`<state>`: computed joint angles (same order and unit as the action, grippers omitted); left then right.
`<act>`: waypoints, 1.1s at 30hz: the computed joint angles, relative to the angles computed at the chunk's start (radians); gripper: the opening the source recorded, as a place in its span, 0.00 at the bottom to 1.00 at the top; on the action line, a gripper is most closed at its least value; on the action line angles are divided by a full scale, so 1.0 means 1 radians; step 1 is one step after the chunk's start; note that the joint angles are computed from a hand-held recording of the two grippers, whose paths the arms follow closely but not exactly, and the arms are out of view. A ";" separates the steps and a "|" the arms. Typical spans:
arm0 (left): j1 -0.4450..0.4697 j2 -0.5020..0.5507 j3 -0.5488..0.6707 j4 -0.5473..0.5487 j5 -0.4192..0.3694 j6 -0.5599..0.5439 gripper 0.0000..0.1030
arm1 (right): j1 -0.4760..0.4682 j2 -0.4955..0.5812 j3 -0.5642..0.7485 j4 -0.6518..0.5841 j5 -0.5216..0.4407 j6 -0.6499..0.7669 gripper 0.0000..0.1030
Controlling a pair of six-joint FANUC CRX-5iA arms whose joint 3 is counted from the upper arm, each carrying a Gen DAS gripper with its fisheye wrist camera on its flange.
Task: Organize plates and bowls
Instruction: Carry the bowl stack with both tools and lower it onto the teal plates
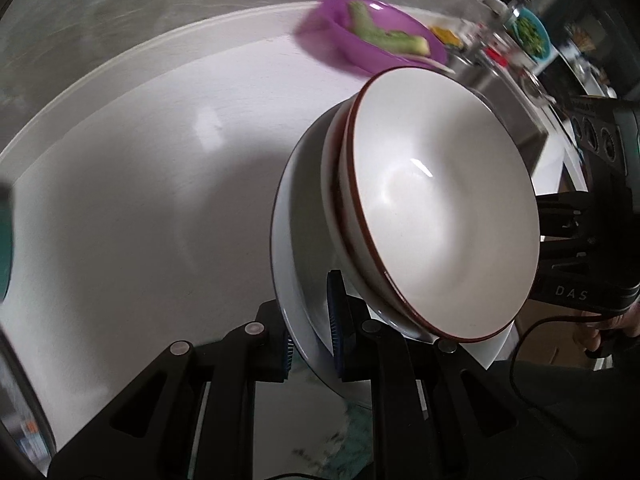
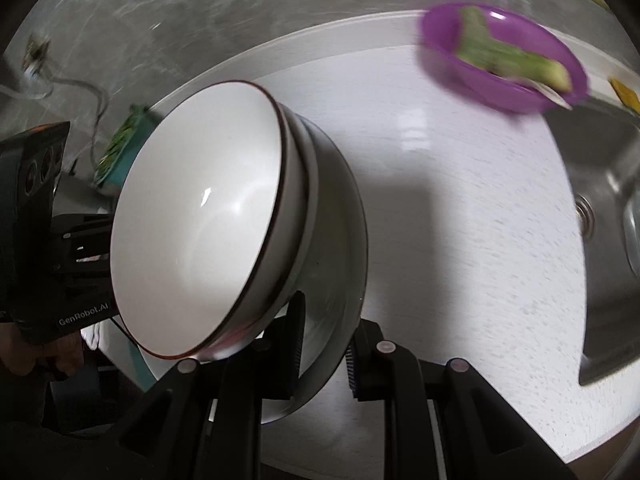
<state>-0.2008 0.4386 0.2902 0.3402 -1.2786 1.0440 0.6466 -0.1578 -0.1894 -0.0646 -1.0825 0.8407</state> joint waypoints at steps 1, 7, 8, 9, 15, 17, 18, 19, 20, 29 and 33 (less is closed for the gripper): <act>0.011 -0.015 -0.012 -0.001 0.001 0.004 0.12 | 0.008 0.013 0.016 -0.005 -0.001 0.014 0.20; 0.119 -0.139 -0.149 -0.002 0.023 0.001 0.12 | 0.057 0.091 0.115 -0.033 -0.013 0.091 0.20; 0.140 -0.157 -0.169 -0.001 0.025 -0.004 0.12 | 0.067 0.104 0.129 -0.039 -0.014 0.101 0.20; 0.160 -0.177 -0.195 0.000 0.028 -0.007 0.12 | 0.073 0.115 0.141 -0.045 -0.015 0.111 0.20; 0.262 -0.289 -0.350 0.010 0.037 -0.054 0.12 | 0.128 0.176 0.195 -0.062 -0.029 0.125 0.20; 0.284 -0.309 -0.381 0.010 0.034 -0.069 0.12 | 0.145 0.185 0.199 -0.064 -0.031 0.117 0.20; 0.304 -0.323 -0.412 0.013 0.038 -0.087 0.12 | 0.154 0.190 0.201 -0.065 -0.032 0.112 0.20; 0.319 -0.330 -0.427 0.015 0.036 -0.102 0.12 | 0.161 0.197 0.204 -0.065 -0.031 0.106 0.20; 0.334 -0.341 -0.446 0.015 0.034 -0.117 0.12 | 0.175 0.202 0.205 -0.059 -0.029 0.092 0.20; 0.411 -0.400 -0.566 -0.007 0.046 -0.220 0.12 | 0.226 0.227 0.170 -0.051 0.008 0.024 0.20; 0.422 -0.382 -0.587 -0.008 0.070 -0.253 0.12 | 0.238 0.233 0.154 -0.039 0.020 0.000 0.20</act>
<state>0.2208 0.0566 -0.2970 0.3323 -1.2086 0.7907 0.8842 0.0756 -0.0351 -0.1036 -1.0627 0.8407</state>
